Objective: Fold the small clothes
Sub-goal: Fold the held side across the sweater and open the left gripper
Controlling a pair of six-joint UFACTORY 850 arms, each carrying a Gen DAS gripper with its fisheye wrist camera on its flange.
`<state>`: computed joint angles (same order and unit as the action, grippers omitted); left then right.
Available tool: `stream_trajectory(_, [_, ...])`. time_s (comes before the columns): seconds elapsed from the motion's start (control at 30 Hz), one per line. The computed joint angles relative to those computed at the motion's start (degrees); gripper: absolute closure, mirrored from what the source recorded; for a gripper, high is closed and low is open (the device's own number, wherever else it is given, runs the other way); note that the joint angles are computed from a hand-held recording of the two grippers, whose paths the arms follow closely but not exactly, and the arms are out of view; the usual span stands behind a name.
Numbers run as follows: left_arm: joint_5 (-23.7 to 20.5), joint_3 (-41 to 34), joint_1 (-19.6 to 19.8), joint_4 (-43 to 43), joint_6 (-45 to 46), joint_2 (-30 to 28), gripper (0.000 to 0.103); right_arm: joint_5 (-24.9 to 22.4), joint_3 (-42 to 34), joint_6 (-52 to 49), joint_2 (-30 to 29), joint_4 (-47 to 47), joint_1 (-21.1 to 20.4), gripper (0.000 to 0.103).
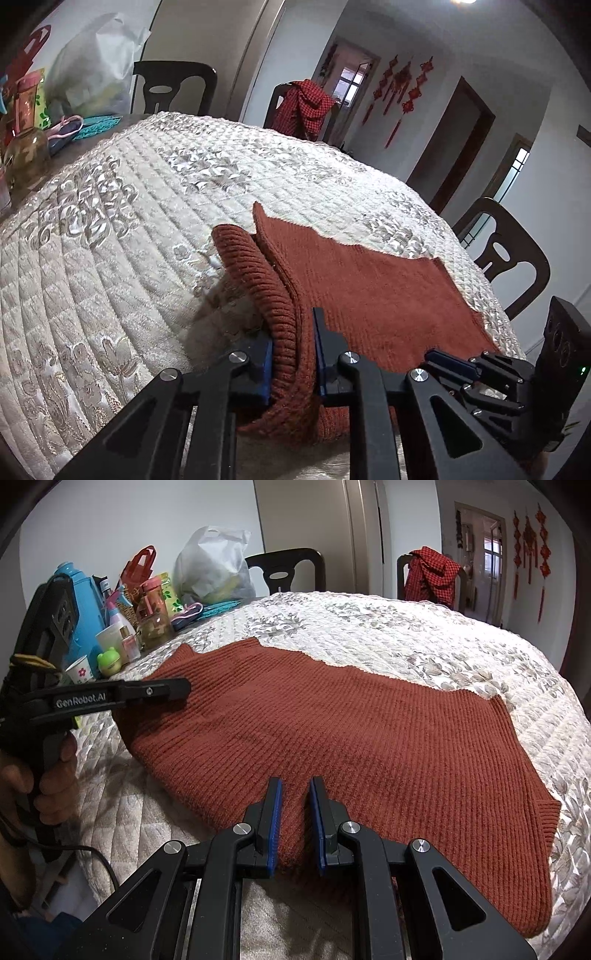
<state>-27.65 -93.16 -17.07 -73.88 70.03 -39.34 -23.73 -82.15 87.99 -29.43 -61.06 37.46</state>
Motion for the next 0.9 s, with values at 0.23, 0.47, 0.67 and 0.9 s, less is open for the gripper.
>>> stream_trajectory(0.23, [-2.33, -0.82, -0.15, -0.55, 0.86, 0.32, 0.084, 0.44, 1.97, -0.55, 1.75, 0.64, 0.77, 0.087])
stream_trajectory(0.47, [-7.56, -3.74, -1.04, -1.23, 1.10, -0.11, 0.084, 0.65, 6.74, 6.74, 6.12, -5.54, 0.99, 0.087])
stream_trajectory(0.67, [-12.00, -9.05, -3.92, 0.65, -1.04, -2.96, 0.085, -4.64, 13.80, 21.58, 12.53, -14.73, 0.17, 0.087])
stream_trajectory(0.9, [-19.66, -17.04, -8.46, 9.65, -8.81, -10.35, 0.096, -5.18, 21.09, 33.67, 18.36, -17.45, -2.12, 0.087])
